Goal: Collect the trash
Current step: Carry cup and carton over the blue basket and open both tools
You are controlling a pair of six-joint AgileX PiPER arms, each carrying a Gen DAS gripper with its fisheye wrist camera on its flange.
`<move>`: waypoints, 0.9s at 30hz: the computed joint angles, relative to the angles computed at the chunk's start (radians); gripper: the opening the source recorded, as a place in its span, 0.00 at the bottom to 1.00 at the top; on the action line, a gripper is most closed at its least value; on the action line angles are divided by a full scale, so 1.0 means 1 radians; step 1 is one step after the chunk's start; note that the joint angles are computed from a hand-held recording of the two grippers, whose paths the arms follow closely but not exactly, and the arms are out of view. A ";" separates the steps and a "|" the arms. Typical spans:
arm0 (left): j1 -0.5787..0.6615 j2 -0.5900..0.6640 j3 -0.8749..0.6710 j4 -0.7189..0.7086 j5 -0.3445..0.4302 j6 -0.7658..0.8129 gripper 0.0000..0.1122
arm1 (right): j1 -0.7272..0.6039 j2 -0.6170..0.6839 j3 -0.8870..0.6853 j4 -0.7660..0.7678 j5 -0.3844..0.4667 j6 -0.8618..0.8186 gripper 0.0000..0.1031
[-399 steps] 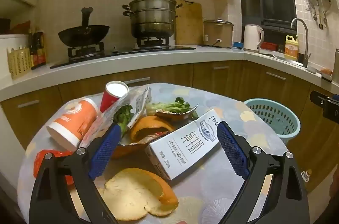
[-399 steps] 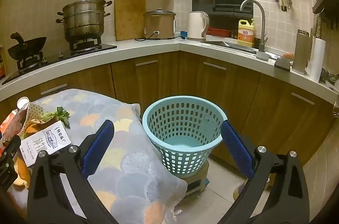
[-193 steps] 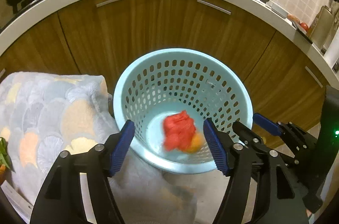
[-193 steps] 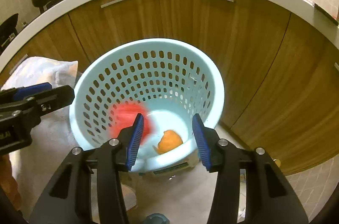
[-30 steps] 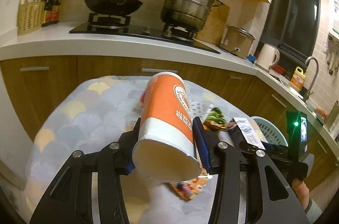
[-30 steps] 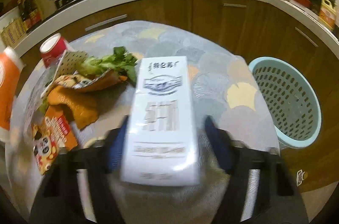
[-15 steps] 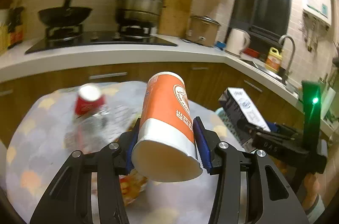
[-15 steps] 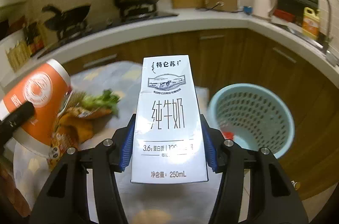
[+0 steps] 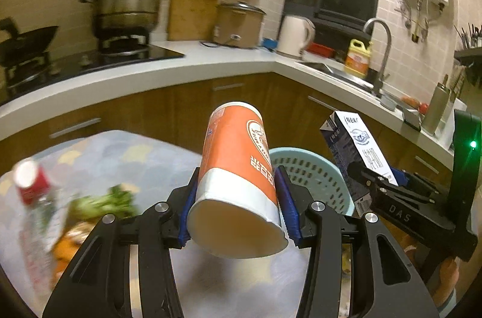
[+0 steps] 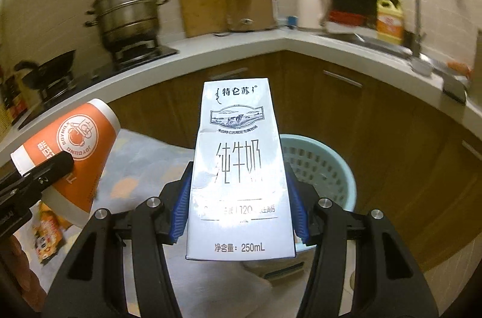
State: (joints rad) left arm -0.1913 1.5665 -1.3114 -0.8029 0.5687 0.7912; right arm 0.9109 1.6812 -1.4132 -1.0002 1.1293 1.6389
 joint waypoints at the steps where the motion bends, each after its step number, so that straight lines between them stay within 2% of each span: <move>1: -0.032 0.032 -0.028 0.025 -0.004 -0.032 0.41 | -0.028 -0.021 0.042 0.008 -0.019 0.016 0.50; 4: -0.107 0.120 -0.107 0.095 -0.007 -0.126 0.41 | -0.094 -0.059 0.135 0.036 -0.086 0.053 0.50; 7: -0.169 0.224 -0.201 0.166 0.011 -0.224 0.41 | -0.183 -0.081 0.237 0.080 -0.192 0.085 0.50; 13: -0.257 0.388 -0.337 0.294 0.019 -0.377 0.41 | -0.335 -0.046 0.331 0.189 -0.375 0.021 0.51; 20: -0.306 0.495 -0.451 0.416 0.061 -0.484 0.44 | -0.399 0.011 0.321 0.248 -0.450 -0.052 0.52; 21: -0.308 0.505 -0.462 0.425 0.071 -0.493 0.46 | -0.403 0.015 0.323 0.250 -0.455 -0.050 0.52; 22: -0.309 0.515 -0.473 0.428 0.084 -0.499 0.51 | -0.407 0.018 0.326 0.254 -0.462 -0.054 0.52; 27: -0.310 0.524 -0.469 0.440 0.091 -0.512 0.52 | -0.421 0.011 0.347 0.270 -0.499 -0.059 0.56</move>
